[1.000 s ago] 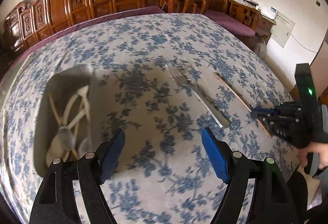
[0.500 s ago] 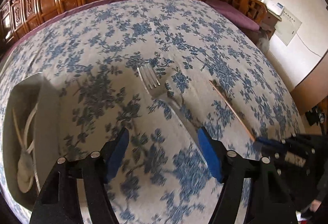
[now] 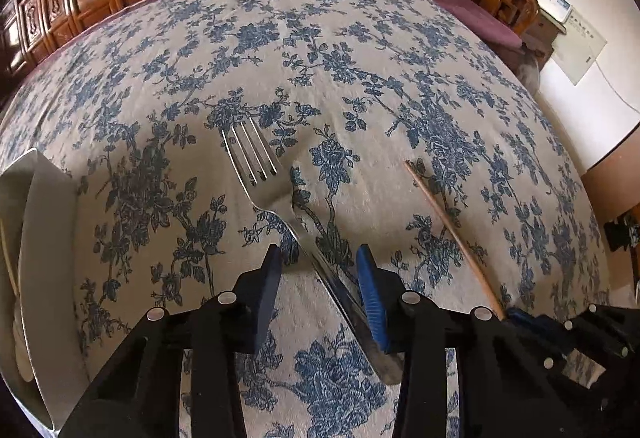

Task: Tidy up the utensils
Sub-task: 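Grasp the metal fork with the left tool while the right tool holds the chopstick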

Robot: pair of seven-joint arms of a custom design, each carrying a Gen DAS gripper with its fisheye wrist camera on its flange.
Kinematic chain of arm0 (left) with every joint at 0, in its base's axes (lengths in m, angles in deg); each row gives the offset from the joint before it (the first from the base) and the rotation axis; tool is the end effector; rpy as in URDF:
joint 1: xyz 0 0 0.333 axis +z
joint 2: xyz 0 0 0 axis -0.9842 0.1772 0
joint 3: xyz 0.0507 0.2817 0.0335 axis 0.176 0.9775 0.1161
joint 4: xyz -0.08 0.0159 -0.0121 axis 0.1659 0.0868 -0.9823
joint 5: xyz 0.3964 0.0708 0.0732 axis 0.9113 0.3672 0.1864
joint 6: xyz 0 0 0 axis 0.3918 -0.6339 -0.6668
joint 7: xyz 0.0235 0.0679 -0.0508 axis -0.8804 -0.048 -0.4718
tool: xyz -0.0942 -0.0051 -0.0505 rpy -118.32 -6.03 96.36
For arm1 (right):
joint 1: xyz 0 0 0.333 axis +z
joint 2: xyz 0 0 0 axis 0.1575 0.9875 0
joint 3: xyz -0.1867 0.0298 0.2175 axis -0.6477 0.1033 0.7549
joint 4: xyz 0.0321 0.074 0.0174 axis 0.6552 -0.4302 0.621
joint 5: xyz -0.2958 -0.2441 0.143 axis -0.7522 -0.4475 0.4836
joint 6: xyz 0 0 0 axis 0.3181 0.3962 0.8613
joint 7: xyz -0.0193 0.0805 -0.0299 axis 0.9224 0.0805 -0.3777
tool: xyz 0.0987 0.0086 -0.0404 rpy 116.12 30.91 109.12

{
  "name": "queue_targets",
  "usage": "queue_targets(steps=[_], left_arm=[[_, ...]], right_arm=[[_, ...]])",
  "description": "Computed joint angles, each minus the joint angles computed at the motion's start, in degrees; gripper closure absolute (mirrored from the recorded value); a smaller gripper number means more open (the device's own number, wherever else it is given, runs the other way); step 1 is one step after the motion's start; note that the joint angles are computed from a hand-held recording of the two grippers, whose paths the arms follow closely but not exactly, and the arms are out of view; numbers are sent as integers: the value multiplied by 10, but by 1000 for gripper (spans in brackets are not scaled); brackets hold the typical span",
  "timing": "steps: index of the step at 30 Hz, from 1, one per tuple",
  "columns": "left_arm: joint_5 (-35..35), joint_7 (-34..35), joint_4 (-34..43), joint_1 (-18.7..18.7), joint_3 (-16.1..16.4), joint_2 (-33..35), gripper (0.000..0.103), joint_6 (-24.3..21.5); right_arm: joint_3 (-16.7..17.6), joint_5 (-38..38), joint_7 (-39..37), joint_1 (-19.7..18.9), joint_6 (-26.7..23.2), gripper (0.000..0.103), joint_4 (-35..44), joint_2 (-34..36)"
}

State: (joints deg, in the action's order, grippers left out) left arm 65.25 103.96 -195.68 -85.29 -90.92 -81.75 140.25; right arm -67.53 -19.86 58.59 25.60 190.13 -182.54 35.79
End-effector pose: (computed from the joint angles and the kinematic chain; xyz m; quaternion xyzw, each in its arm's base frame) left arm 0.5119 -0.1539 0.3036 -0.7097 0.6678 -0.1778 0.1373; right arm 0.4704 0.1366 0.3009 -0.8457 0.4740 -0.1000 0.2238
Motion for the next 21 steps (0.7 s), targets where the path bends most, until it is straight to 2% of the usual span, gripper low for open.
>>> queue_targets(steps=[2,3,7,10,14,21], left_arm=[[39,-30,4,-1,3,1,76,-8],[73,-51,8,-2,5,2,78,-17],[58,-27,3,2,5,-5,89,-25],[19,8,-8,7,7,-14,96,-24],[5,31,-26,9,12,-31,97,-19],[49,4,-60,8,16,-73,97,-1]], right_arm=[[0,-1,0,0,0,96,0,0],[0,1,-1,0,0,96,0,0],[0,2,1,1,-1,96,0,0],[0,-3,4,0,0,96,0,0],[-1,5,1,2,-1,97,1,-1],[-4,60,-32,10,-2,97,1,-9]])
